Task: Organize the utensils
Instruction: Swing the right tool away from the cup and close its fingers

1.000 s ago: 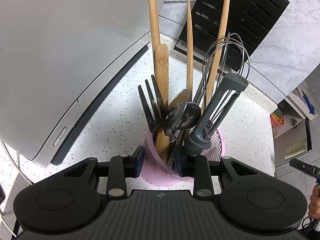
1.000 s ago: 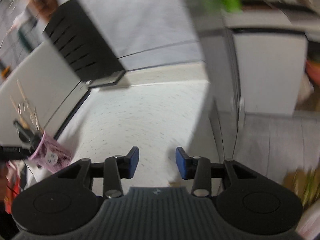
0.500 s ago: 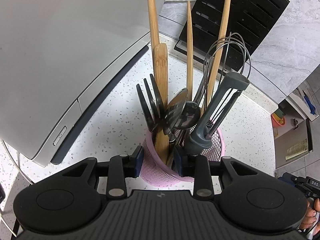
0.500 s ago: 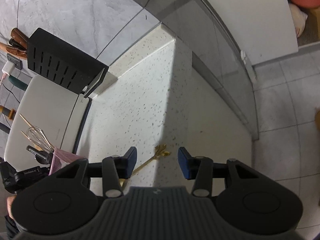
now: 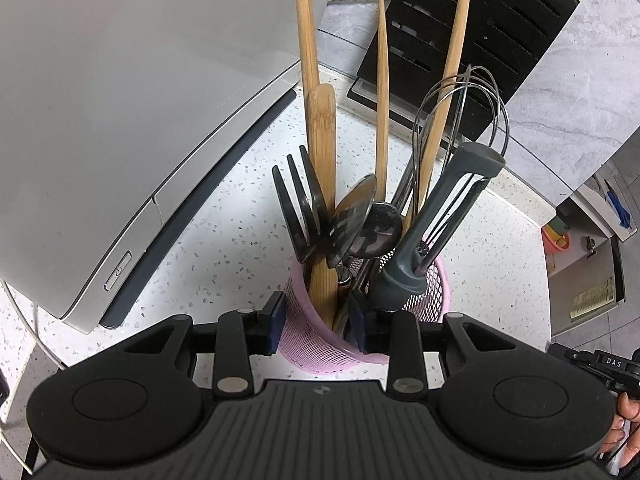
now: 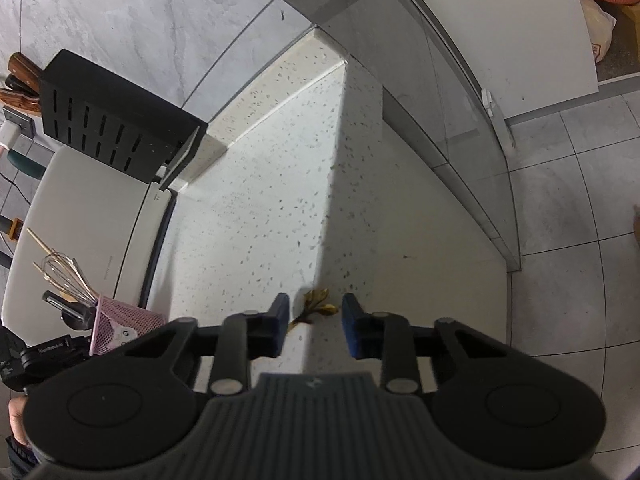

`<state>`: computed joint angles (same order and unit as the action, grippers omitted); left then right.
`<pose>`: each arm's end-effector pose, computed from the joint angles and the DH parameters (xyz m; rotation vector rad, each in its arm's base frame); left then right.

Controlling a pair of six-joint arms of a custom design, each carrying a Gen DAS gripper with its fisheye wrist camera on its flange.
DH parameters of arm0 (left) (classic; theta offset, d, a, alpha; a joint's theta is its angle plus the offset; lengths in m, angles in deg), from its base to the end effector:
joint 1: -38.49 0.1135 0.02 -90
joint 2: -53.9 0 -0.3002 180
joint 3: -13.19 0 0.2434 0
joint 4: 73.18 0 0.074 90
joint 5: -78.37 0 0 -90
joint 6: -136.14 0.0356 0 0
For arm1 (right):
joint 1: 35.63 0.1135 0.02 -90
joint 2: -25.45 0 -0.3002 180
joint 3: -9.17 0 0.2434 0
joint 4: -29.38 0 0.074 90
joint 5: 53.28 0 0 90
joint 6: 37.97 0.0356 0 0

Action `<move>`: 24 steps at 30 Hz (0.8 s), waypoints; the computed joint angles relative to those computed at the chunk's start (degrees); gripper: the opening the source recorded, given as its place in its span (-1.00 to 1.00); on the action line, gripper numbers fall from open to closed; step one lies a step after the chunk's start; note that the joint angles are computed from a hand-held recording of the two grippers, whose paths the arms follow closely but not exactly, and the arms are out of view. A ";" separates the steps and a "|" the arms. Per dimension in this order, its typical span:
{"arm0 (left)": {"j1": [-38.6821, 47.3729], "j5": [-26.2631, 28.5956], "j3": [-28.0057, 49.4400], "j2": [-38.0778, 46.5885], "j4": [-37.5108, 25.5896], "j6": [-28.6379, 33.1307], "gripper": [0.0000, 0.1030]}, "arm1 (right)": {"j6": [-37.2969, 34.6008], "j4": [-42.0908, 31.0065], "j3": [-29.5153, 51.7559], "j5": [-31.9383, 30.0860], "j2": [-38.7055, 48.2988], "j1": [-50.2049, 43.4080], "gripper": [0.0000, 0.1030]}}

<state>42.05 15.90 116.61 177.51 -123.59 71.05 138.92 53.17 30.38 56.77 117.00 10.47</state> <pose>0.4498 0.0115 0.1799 0.6006 2.5866 -0.5185 0.1363 0.1240 0.1064 1.0097 2.2235 0.7183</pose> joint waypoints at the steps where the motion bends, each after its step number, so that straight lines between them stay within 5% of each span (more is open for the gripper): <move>1: -0.06 -0.08 -0.06 -0.04 0.09 0.00 -0.26 | -0.21 0.92 -0.16 -0.40 0.49 -0.28 -0.61; 11: -0.02 -0.08 0.21 0.27 -0.10 -0.10 -0.23 | -0.61 -3.69 1.28 3.69 -2.41 1.58 -0.91; 24: -0.21 -0.30 1.13 1.02 -0.69 -0.42 -0.22 | -4.89 -5.43 4.72 8.13 -6.67 3.67 -1.00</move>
